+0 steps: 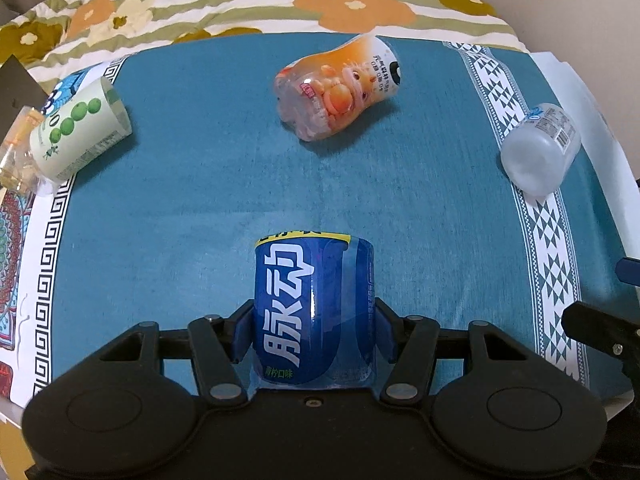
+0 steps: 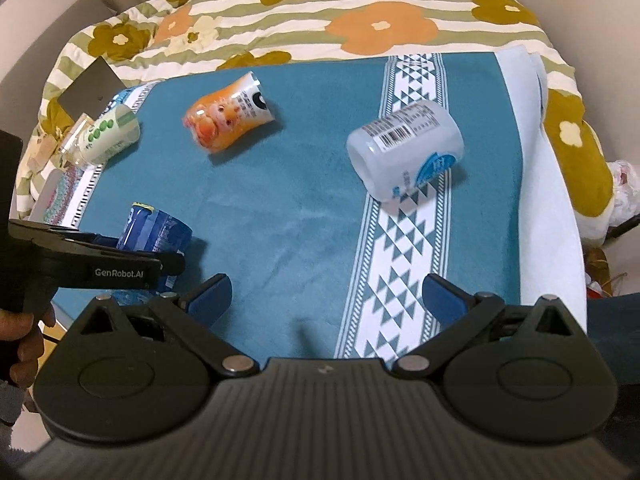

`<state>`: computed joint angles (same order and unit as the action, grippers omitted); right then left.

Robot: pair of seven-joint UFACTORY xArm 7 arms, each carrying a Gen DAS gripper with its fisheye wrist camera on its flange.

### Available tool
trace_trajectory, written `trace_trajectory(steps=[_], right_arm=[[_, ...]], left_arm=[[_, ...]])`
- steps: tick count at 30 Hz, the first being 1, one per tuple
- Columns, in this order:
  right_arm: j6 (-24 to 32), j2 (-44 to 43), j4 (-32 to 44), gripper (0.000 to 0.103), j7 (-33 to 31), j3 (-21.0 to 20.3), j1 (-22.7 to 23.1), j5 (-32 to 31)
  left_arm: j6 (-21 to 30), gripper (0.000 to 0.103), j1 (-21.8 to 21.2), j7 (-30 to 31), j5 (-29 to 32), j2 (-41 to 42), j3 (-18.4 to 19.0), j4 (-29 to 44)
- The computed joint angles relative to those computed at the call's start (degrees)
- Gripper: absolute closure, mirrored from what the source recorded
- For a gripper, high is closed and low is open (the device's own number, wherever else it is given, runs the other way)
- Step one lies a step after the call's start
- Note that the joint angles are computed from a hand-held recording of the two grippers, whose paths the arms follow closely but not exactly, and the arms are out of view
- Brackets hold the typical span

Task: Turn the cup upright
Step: 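Carry the blue cup toward the right tool while the right tool approaches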

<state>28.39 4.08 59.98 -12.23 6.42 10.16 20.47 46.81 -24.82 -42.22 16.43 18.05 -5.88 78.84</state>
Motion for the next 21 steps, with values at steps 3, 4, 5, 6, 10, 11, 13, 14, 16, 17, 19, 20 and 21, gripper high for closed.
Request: trace_trajectory(steps=[3, 4, 5, 6, 10, 11, 13, 14, 16, 17, 19, 20, 21], right_arm=[[-0.33, -0.38, -0.73, 0.000, -0.15, -0.10, -0.10, 0.15], [-0.37, -0.44, -0.89, 0.000, -0.44, -0.10, -0.14, 0.44], [-0.37, -0.47, -0.98, 0.000, -0.62, -0.08, -0.13, 0.63], [-0.42, -0.49, -1.08, 0.000, -0.81, -0.05, -0.10, 0.77], [-0.52, -0.75, -1.48, 0.000, -1.52, 0.00, 0.00, 1.28], [-0.51, -0.86, -1.59, 0.000, -1.78, 0.02, 0.02, 1.58], [-0.56, -1.06, -1.82, 0.000, -2.19, 0.04, 0.10, 2.00], [-0.59, -1.10, -1.90, 0.000, -2.36, 0.01, 0.12, 2.09], [-0.62, -1.15, -2.05, 0.000, -2.39, -0.03, 0.18, 2.19], [-0.64, -1.21, -2.12, 0.000, -2.33, -0.04, 0.22, 2.27], [-0.77, -1.22, -2.17, 0.000, -2.42, -0.06, 0.26, 2.29], [-0.90, -1.25, -2.23, 0.000, -2.39, -0.06, 0.30, 2.23], [-1.02, -1.41, -2.40, 0.000, -2.35, -0.04, 0.35, 2.23]], left_arm=[[-0.23, 0.039, -0.09, -0.15, 0.26, -0.24, 0.02, -0.34], [-0.33, 0.039, -0.09, -0.16, 0.21, -0.30, -0.03, -0.47], [-0.49, 0.033, 0.00, -0.09, 0.01, -0.44, -0.09, -0.71], [-0.61, 0.029, 0.05, -0.07, -0.14, -0.58, -0.13, -0.94], [-1.05, 0.015, -0.33, -0.80, 1.21, -1.28, 0.02, -1.78], [-1.00, 0.015, -0.40, -0.96, 1.49, -1.41, 0.00, -1.83], [-0.99, 0.015, -0.48, -1.22, 1.92, -1.59, -0.05, -1.97], [-0.91, 0.015, -0.48, -1.24, 1.97, -1.62, -0.11, -1.98], [-0.94, 0.015, -0.50, -1.41, 2.09, -1.85, -0.20, -2.18], [-1.05, 0.015, -0.53, -1.50, 2.18, -2.05, -0.25, -2.36], [-1.01, 0.015, -0.62, -1.74, 2.47, -2.46, -0.33, -2.61], [-0.95, 0.015, -0.64, -1.82, 2.54, -2.77, -0.39, -2.76], [-0.72, 0.015, -0.63, -1.88, 2.51, -3.09, -0.48, -2.83]])
